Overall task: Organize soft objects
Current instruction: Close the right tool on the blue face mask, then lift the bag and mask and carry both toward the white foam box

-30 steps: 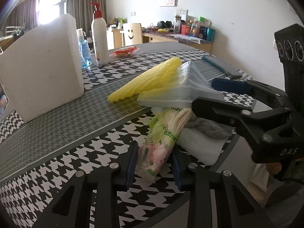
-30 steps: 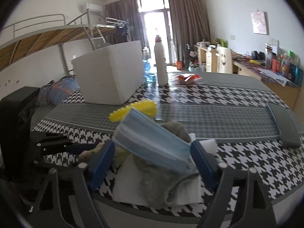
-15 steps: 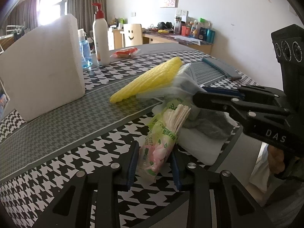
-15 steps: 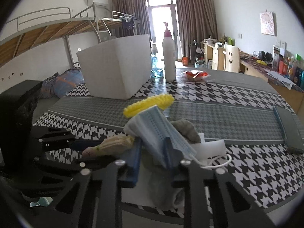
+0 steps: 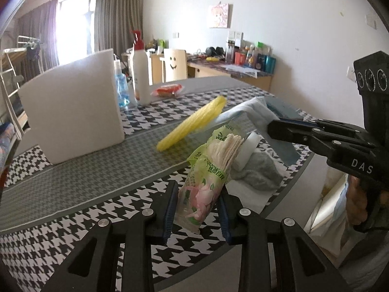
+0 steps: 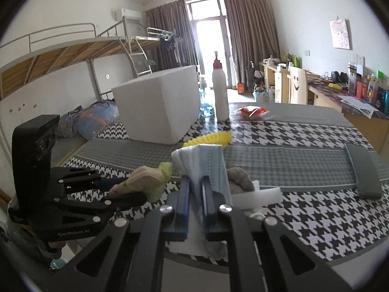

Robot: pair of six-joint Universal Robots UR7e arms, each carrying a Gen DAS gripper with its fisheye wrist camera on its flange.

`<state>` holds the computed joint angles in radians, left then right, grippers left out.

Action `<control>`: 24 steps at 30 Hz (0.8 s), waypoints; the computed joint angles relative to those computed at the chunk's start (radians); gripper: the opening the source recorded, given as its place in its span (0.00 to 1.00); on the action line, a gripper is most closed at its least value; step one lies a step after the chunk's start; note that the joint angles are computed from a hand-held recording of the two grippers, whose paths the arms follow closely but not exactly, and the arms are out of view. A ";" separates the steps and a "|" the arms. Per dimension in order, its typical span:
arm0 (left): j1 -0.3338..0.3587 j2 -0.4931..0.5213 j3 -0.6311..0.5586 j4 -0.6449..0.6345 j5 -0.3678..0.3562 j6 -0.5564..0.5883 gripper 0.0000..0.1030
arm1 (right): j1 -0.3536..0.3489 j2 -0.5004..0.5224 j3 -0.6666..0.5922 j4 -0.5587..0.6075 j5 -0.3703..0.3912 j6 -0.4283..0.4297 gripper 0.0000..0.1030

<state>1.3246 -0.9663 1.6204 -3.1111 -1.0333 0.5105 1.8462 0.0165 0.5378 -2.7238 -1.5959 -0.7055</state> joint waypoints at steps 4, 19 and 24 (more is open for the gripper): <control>-0.010 -0.022 0.036 -0.053 0.011 -0.003 0.32 | 0.003 -0.037 0.065 -0.043 0.015 0.013 0.11; -0.040 -0.055 0.062 -0.144 0.038 -0.001 0.32 | 0.013 -0.116 0.217 -0.195 0.054 0.013 0.11; -0.053 -0.057 0.060 -0.172 0.058 0.004 0.32 | 0.018 -0.106 0.194 -0.205 0.053 0.017 0.11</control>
<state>1.2714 -1.0235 1.6809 -3.2831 -0.9754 0.5145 1.8645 -0.0897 0.7318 -2.9286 -1.5426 -0.6880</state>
